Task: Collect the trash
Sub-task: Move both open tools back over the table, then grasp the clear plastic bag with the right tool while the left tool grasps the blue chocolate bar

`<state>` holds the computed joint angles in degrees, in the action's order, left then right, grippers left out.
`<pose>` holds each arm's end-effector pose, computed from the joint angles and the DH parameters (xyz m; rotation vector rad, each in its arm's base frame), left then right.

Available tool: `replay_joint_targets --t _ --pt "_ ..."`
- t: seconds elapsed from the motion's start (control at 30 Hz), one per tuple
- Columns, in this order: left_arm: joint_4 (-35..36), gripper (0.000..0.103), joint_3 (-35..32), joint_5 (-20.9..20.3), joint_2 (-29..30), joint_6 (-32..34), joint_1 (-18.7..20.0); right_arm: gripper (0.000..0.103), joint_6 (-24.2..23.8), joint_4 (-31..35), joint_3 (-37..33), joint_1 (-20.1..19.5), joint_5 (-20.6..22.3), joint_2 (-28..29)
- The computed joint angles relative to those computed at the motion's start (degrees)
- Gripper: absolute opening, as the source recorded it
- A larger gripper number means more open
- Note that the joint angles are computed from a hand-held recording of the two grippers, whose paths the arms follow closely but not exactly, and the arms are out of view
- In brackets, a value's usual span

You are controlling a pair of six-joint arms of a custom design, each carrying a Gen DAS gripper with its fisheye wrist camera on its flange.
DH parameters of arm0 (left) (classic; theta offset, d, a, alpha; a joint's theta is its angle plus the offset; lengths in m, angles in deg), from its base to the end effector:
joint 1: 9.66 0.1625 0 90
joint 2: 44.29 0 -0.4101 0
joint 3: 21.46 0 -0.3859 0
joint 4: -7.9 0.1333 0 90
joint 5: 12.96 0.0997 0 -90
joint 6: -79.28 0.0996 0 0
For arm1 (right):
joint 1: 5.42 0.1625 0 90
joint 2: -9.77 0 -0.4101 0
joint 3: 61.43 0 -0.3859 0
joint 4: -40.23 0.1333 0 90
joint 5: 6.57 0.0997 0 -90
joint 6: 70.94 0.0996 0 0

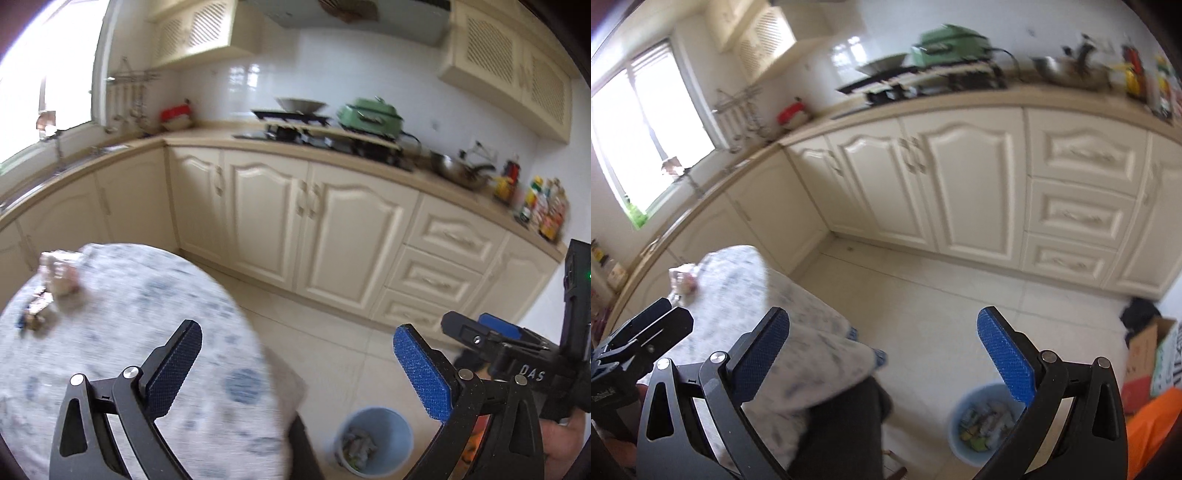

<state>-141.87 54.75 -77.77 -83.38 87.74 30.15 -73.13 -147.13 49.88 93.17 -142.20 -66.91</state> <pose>-0.4657 -0.6169 0.1434 1.2522 2.4829 -0.7409 0.1390 -0.5045 0.3990 -0.3365 -2.1263 1.3181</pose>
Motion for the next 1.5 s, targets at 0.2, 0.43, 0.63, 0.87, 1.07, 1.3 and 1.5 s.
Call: replay_joint_targets --t 0.2,0.43,0.63,0.87,1.07,1.3,1.5 --pt "-9.4 0.102 10.2 6.5 -9.6 0.8 0.3 0.103 -6.4 -0.2 -10.5 4.6 1.9 9.1" --pt "-16.8 0.102 19.5 12.4 -18.5 0.7 1.0 0.103 -10.9 2.9 -22.0 8.2 4.8 19.0" --pt "-19.0 0.102 22.0 16.1 -21.9 0.7 3.3 0.103 -13.3 8.5 -31.5 9.6 6.9 26.8" --pt "-14.3 0.102 18.1 18.0 -21.0 -0.2 7.5 0.103 -13.8 17.4 -42.5 8.8 8.6 35.3" --pt "-8.3 0.102 8.3 18.3 -14.6 0.6 10.6 0.103 -12.9 26.3 -52.6 7.3 10.2 42.2" --pt "0.1 0.102 -8.6 17.8 -3.8 3.1 14.6 0.103 -13.1 37.3 -65.9 6.1 11.2 50.5" --pt "7.2 0.102 -18.2 18.0 1.8 1.7 17.1 0.103 -13.0 47.0 -79.9 5.2 11.7 58.3"
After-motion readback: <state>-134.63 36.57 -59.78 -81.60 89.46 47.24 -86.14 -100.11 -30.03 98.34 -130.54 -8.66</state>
